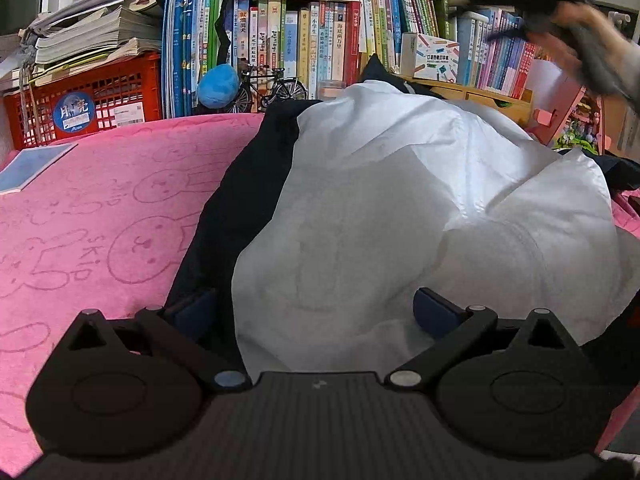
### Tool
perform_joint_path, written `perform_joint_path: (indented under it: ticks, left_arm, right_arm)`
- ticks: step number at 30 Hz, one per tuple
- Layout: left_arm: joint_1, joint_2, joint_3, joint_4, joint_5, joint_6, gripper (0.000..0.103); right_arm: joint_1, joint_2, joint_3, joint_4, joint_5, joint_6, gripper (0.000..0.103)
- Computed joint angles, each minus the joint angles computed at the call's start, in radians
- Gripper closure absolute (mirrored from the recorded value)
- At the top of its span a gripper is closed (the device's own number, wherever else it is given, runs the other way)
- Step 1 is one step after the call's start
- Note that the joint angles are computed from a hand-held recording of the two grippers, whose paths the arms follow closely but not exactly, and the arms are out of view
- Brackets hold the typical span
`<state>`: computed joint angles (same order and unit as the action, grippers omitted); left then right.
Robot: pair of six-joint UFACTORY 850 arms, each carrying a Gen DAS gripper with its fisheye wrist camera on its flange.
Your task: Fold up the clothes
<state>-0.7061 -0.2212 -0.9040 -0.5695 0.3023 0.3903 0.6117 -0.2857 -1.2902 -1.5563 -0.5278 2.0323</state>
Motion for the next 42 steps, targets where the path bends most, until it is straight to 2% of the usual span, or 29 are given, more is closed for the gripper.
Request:
perform_joint_path:
  ticks: [3,6,8,11,12,14,15,17,19,22,24,26,27,28,29,30,33,34,37,41,42]
  left_arm:
    - [-0.008,-0.004,-0.008,-0.086,0.0,0.091,0.0]
    - [-0.015,-0.008,-0.014,-0.16,0.004,0.167,0.0]
    - [-0.017,-0.008,-0.015,-0.185,0.007,0.195,0.0]
    - [-0.028,0.024,0.01,-0.243,0.027,0.245,0.0]
    - [-0.026,0.05,0.032,-0.206,0.028,0.209,0.0]
    - [-0.016,0.113,0.084,-0.077,0.031,0.079,0.0]
    - [-0.012,0.142,0.104,-0.069,0.034,0.065,0.0]
    - [-0.012,0.195,0.136,-0.161,0.039,0.147,0.0]
    - [-0.015,0.234,0.16,-0.177,0.026,0.177,0.0]
    - [-0.036,0.272,0.189,-0.175,0.01,0.235,0.0]
    - [-0.06,0.287,0.203,-0.179,0.006,0.296,0.0]
    - [-0.1,0.284,0.209,-0.25,0.039,0.431,0.0]
    - [-0.12,0.274,0.205,-0.282,0.058,0.487,0.0]
    - [-0.136,0.262,0.199,-0.297,0.067,0.522,0.0]
    - [-0.147,0.248,0.192,-0.293,0.072,0.534,0.0]
    - [-0.157,0.233,0.183,-0.282,0.077,0.538,0.0]
    - [-0.193,0.18,0.156,-0.342,0.155,0.621,0.0]
    - [-0.208,0.155,0.143,-0.39,0.205,0.671,0.0]
    - [-0.253,0.059,0.081,-0.574,0.422,0.839,0.0]
    - [-0.264,-0.045,0.033,-0.714,0.712,0.971,0.0]
    - [-0.258,-0.049,0.035,-0.731,0.746,0.982,0.0]
  right_arm:
    - [0.087,0.101,0.173,-0.003,-0.013,0.044,0.024]
    - [0.186,0.134,0.275,0.077,-0.04,-0.042,0.024]
    - [0.246,0.111,0.293,0.201,-0.141,-0.199,0.025]
    - [0.292,0.073,0.305,0.353,-0.408,-0.246,0.024]
    - [0.305,0.078,0.326,0.366,-0.449,-0.215,0.024]
    - [0.357,0.156,0.401,0.311,-0.433,-0.071,0.025]
    - [0.393,0.192,0.439,0.266,-0.42,-0.023,0.022]
    - [0.478,0.231,0.486,0.193,-0.419,0.011,0.019]
    - [0.568,0.247,0.51,0.135,-0.429,0.004,0.015]
    - [0.67,0.204,0.494,0.081,-0.449,-0.094,0.009]
    - [0.716,0.126,0.439,0.095,-0.518,-0.2,0.009]
    - [0.729,0.024,0.369,0.11,-0.614,-0.303,0.014]
    - [0.724,-0.013,0.34,0.116,-0.641,-0.321,0.027]
    - [0.713,-0.037,0.318,0.123,-0.655,-0.322,0.048]
    - [0.698,-0.052,0.299,0.13,-0.666,-0.31,0.053]
    - [0.684,-0.063,0.284,0.133,-0.679,-0.292,0.053]
    - [0.658,-0.059,0.277,0.118,-0.744,-0.189,0.053]
    - [0.651,-0.052,0.277,0.117,-0.766,-0.152,0.053]
    - [0.637,-0.005,0.307,0.129,-0.804,-0.056,0.053]
    - [0.63,0.046,0.356,0.199,-0.833,0.002,0.052]
    - [0.631,0.049,0.364,0.225,-0.838,0.0,0.052]
